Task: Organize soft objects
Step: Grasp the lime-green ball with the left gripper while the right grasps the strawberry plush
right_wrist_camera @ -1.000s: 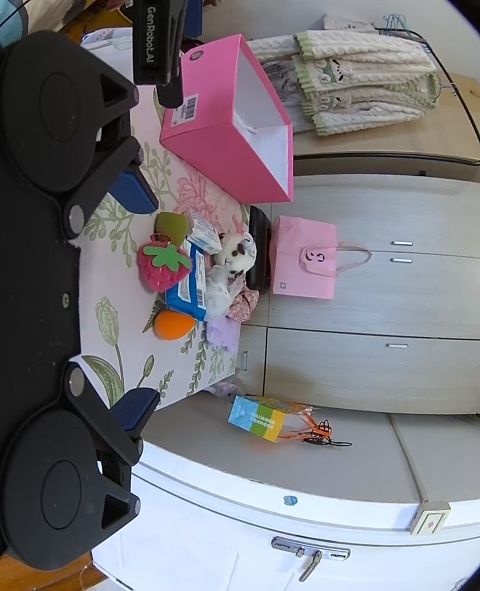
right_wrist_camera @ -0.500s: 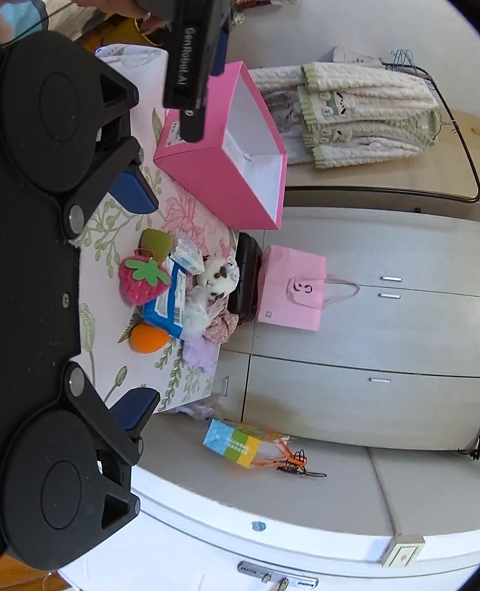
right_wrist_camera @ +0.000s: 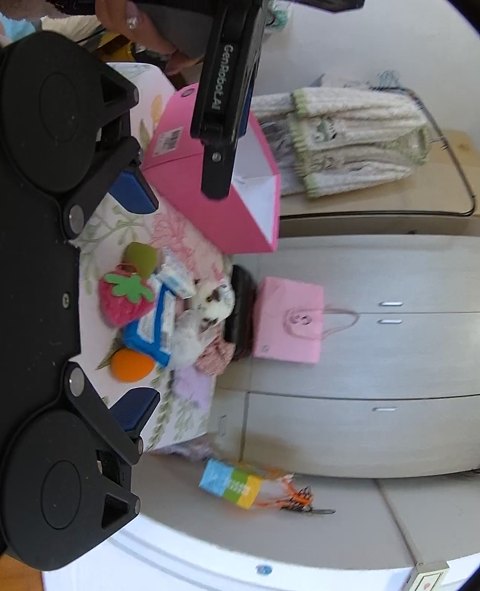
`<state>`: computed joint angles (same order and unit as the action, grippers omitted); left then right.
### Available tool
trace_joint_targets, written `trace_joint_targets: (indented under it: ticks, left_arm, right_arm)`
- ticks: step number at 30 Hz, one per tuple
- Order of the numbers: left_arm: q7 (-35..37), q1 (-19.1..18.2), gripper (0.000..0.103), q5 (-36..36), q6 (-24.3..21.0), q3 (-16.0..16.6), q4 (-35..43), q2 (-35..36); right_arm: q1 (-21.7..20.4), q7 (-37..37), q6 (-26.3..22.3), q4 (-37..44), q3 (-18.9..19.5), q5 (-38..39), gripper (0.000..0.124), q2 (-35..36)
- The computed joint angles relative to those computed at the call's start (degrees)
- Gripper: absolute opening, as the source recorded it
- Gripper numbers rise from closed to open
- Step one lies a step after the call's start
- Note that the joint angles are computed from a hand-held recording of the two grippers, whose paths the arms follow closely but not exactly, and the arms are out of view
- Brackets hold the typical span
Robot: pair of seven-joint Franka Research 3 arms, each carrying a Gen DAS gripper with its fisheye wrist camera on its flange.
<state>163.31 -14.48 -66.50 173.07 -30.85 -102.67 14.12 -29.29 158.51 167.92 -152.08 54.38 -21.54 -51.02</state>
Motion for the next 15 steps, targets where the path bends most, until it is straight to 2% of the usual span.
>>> trace_joint_targets:
  ticks: [5,8,11,12,13,15]
  left_arm:
    - [-4.8,-1.6,0.100,8.3,-0.4,0.3,3.0,4.7]
    - [-11.5,-2.7,0.099,15.5,-4.0,1.7,5.3,7.4]
    - [-15.8,-2.7,0.091,19.5,-5.7,1.5,7.3,10.3]
    - [-18.2,-3.2,0.083,21.4,-6.1,2.1,8.0,11.2]
    - [-21.1,-4.0,0.072,23.7,-6.6,3.0,8.9,12.2]
    - [-27.7,-6.4,0.068,29.2,-8.2,5.8,10.9,14.2]
  right_arm:
    - [-6.8,0.3,7.5,-1.5,4.2,0.1,0.101,1.5]
    - [-11.3,-0.9,12.4,-1.9,8.1,1.1,0.096,2.2]
    - [-16.7,-0.7,17.9,-2.1,13.0,3.3,0.088,1.5]
    - [-18.2,-0.9,19.4,-1.9,14.2,4.0,0.087,1.6]
    - [-20.0,-1.1,21.0,-1.7,15.8,4.8,0.085,1.5]
    - [-22.5,-2.2,21.3,-0.8,18.2,5.9,0.079,1.8]
